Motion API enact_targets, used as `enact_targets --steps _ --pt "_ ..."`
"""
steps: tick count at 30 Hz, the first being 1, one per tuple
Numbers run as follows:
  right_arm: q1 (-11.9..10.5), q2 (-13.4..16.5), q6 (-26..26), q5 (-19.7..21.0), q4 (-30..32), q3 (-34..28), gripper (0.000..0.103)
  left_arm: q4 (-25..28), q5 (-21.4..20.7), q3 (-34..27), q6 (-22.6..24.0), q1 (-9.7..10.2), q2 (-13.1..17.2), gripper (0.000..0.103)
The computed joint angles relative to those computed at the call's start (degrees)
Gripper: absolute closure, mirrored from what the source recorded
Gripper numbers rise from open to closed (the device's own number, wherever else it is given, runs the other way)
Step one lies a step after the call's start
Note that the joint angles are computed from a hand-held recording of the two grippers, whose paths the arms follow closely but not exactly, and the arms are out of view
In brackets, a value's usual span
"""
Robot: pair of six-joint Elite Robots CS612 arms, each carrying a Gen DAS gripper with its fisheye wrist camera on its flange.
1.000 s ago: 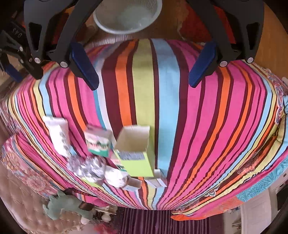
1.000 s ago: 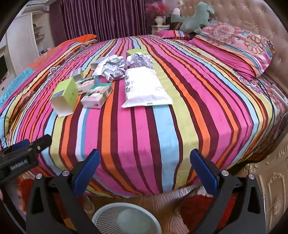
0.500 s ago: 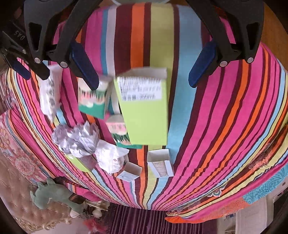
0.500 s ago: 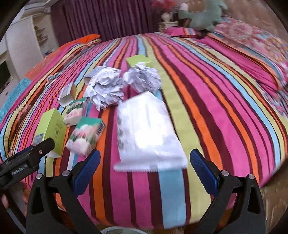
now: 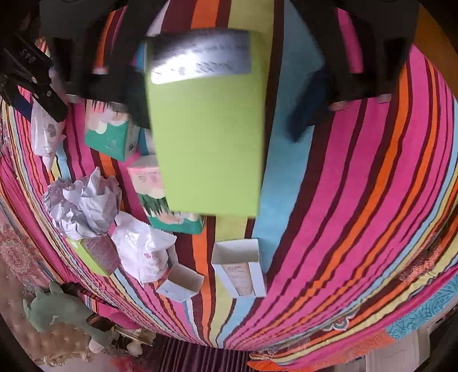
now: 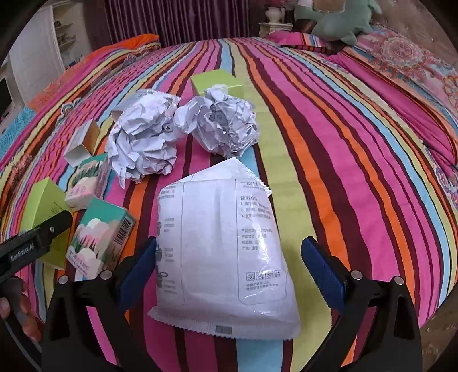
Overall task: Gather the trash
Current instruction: 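Grasp the lime-green box with the left tool while the right tool grasps the white plastic bag, then carry both items over the wastebasket and open both tools to drop them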
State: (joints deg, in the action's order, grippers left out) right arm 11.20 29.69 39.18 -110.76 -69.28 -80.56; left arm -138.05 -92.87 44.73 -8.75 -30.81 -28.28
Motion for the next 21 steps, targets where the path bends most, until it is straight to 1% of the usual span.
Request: enact_targets --steps 1,2,3,5,7,10,13,15,19,21 --pt "-0.1 0.0 -0.2 0.7 0.0 0.0 0.022 0.3 1.0 0.0 0.2 -0.07 0.0 0.046" --pt "-0.4 0.0 -0.2 2.2 0.0 0.1 0.028 0.4 1.9 0.0 0.5 -0.18 -0.1 0.055" --pt "-0.5 -0.1 0.3 2.8 0.4 0.1 0.029 0.6 1.8 -0.1 1.0 -0.11 0.0 0.055" --pt "-0.5 -0.4 1.2 3.1 1.0 0.2 0.034 0.6 1.2 -0.1 1.8 0.06 0.0 0.055" --pt "-0.6 -0.3 2.2 4.5 0.9 -0.4 0.035 0.3 0.7 0.3 2.3 0.17 -0.3 0.055" --pt "-0.4 -0.1 2.5 4.0 0.6 -1.2 0.036 -0.5 0.3 1.4 1.6 0.37 -1.0 0.055" --pt "-0.1 -0.1 2.5 3.7 0.4 -2.4 0.036 -2.0 -0.5 3.1 1.9 0.54 -2.2 0.055" --pt "0.3 -0.4 2.5 3.0 0.5 -2.6 0.036 -3.1 -1.1 4.5 2.7 0.59 -3.2 0.055" --pt "1.2 -0.6 3.8 2.2 1.3 -4.4 0.036 -6.4 -2.4 9.1 4.8 0.67 -6.1 0.055" --pt "1.6 -0.3 5.0 2.6 1.2 -5.6 0.036 -7.9 -3.3 11.6 5.4 0.81 -7.7 0.055"
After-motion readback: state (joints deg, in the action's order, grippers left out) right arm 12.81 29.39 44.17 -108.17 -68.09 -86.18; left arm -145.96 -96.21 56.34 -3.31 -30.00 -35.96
